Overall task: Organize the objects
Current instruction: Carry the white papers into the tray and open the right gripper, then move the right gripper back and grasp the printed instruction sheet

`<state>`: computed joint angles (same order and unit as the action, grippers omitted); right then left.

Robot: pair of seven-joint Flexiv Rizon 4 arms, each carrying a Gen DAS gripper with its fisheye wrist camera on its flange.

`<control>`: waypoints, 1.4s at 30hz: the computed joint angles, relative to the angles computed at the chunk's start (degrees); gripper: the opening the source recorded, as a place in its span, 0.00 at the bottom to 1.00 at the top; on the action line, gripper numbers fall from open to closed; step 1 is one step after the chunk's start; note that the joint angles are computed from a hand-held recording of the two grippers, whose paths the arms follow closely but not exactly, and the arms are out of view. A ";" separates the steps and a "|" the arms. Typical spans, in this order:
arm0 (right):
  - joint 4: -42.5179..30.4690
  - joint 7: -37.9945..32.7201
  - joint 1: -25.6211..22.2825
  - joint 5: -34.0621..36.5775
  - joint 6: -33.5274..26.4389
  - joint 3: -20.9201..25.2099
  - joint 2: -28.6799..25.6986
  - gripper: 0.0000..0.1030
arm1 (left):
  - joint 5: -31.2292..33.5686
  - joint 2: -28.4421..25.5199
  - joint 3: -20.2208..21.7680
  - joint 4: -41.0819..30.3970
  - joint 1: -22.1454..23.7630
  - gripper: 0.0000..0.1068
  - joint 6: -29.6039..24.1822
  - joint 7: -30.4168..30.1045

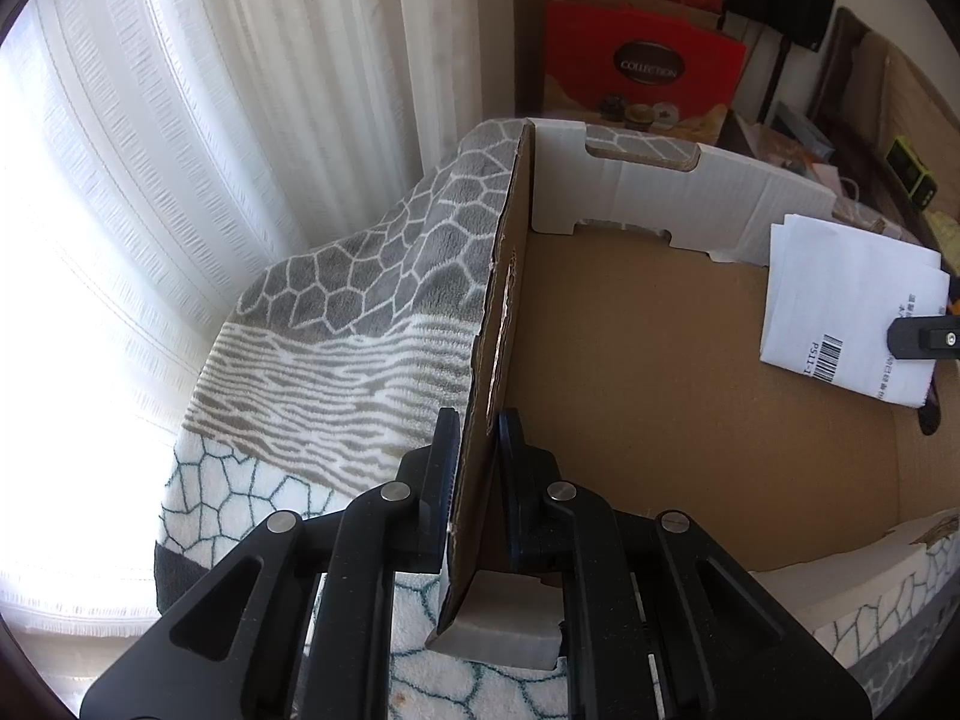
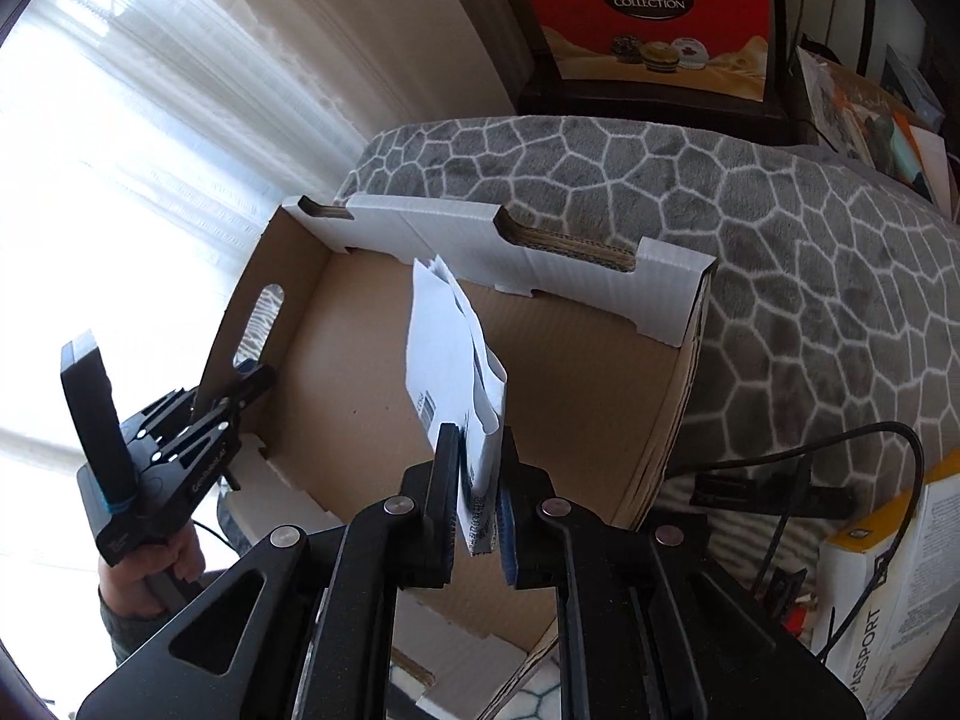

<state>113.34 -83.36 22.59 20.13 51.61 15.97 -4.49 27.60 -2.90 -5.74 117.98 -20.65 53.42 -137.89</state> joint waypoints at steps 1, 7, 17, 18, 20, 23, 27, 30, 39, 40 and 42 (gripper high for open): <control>0.50 1.73 0.32 -2.71 0.76 -0.29 -0.02 0.20 | -0.04 0.03 -0.01 0.02 0.01 0.11 0.00 0.05; 2.31 5.72 0.48 -10.61 3.05 -0.81 1.96 0.39 | -0.26 0.02 -0.01 0.14 0.09 0.11 0.28 0.06; 5.96 7.25 -0.12 -12.59 5.21 -1.12 7.69 0.40 | -0.20 -0.08 0.01 0.02 0.06 0.11 0.11 0.41; 6.75 7.86 -0.30 -13.63 5.30 -1.19 8.59 0.40 | -0.23 -0.08 0.01 0.02 0.05 0.11 0.12 0.39; 8.11 8.33 -0.75 -14.62 4.86 -1.57 10.54 0.40 | -0.27 -0.08 0.02 0.06 0.05 0.11 0.18 0.39; 9.96 8.27 -1.72 -15.08 3.67 -2.56 13.30 0.40 | -0.14 -0.08 0.01 0.02 0.02 0.11 0.13 0.30; 12.10 8.80 -3.75 -16.44 2.11 -4.04 15.96 0.40 | -0.20 -0.10 0.06 0.16 0.08 0.11 0.48 0.24; 13.81 9.15 -5.62 -17.23 1.72 -5.17 17.71 0.40 | -0.15 -0.08 0.06 0.15 0.08 0.11 0.44 0.21; 18.21 11.67 -12.15 -21.47 2.99 -8.06 18.79 0.52 | 0.21 -0.19 0.07 0.10 0.05 0.11 0.36 -0.01; 18.42 11.75 -12.65 -21.52 3.36 -8.42 18.57 0.52 | 0.24 -0.19 0.08 0.13 0.04 0.11 0.40 -0.07; 18.80 11.80 -13.49 -21.32 3.97 -9.00 18.22 0.52 | 0.30 -0.19 0.09 0.16 0.02 0.11 0.43 -0.14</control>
<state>132.14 -71.56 9.10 -1.20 55.58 6.98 13.73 27.90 -3.09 -5.65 118.14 -20.63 53.85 -138.03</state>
